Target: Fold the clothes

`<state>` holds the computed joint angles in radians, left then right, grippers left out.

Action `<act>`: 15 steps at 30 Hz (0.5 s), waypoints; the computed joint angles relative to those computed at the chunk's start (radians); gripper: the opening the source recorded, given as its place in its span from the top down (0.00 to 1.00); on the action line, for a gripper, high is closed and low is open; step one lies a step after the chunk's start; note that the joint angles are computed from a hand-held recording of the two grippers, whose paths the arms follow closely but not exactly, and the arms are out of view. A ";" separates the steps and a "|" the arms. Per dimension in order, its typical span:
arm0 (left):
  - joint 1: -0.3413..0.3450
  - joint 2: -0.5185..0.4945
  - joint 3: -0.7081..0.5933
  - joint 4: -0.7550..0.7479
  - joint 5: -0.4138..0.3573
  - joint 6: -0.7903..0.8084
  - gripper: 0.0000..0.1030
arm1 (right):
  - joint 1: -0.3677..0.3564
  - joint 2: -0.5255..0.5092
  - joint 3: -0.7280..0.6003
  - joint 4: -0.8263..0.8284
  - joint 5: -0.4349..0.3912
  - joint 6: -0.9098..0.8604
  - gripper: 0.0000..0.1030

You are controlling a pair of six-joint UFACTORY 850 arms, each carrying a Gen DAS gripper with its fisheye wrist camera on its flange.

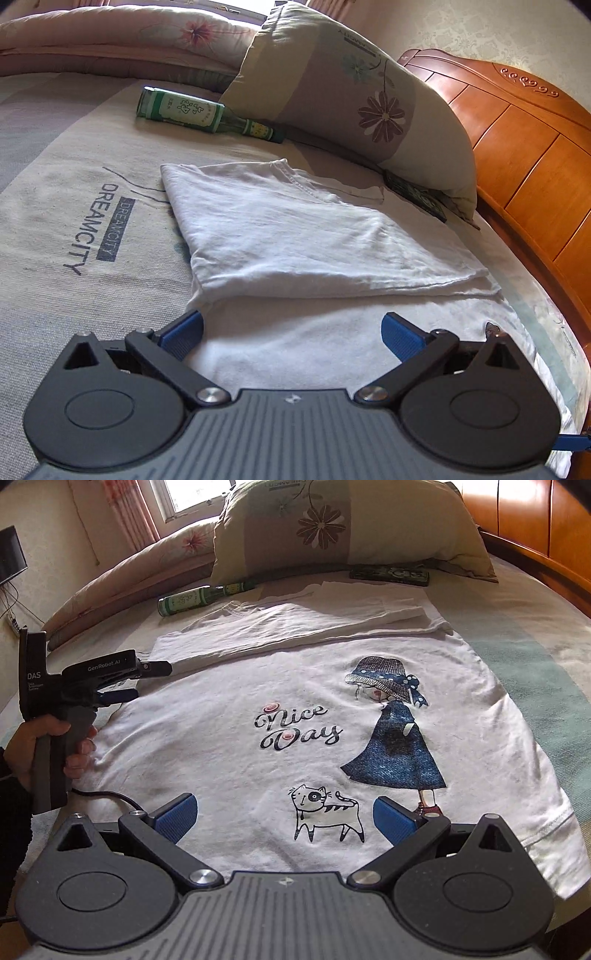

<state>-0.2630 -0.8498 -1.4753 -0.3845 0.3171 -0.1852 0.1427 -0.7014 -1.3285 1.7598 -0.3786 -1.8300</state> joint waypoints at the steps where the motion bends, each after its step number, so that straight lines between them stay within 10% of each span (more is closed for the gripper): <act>1: -0.001 0.008 0.001 -0.018 -0.011 0.021 0.01 | 0.001 0.001 0.001 0.001 0.001 -0.005 0.00; 15: 0.054 -0.095 -0.171 0.245 -0.128 -0.095 0.01 | -0.001 -0.003 0.005 0.048 0.003 -0.053 0.00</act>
<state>-0.2093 -0.9447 -1.6459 -0.1391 0.1886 -0.2805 0.1415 -0.7040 -1.3236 1.8073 -0.3757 -1.8835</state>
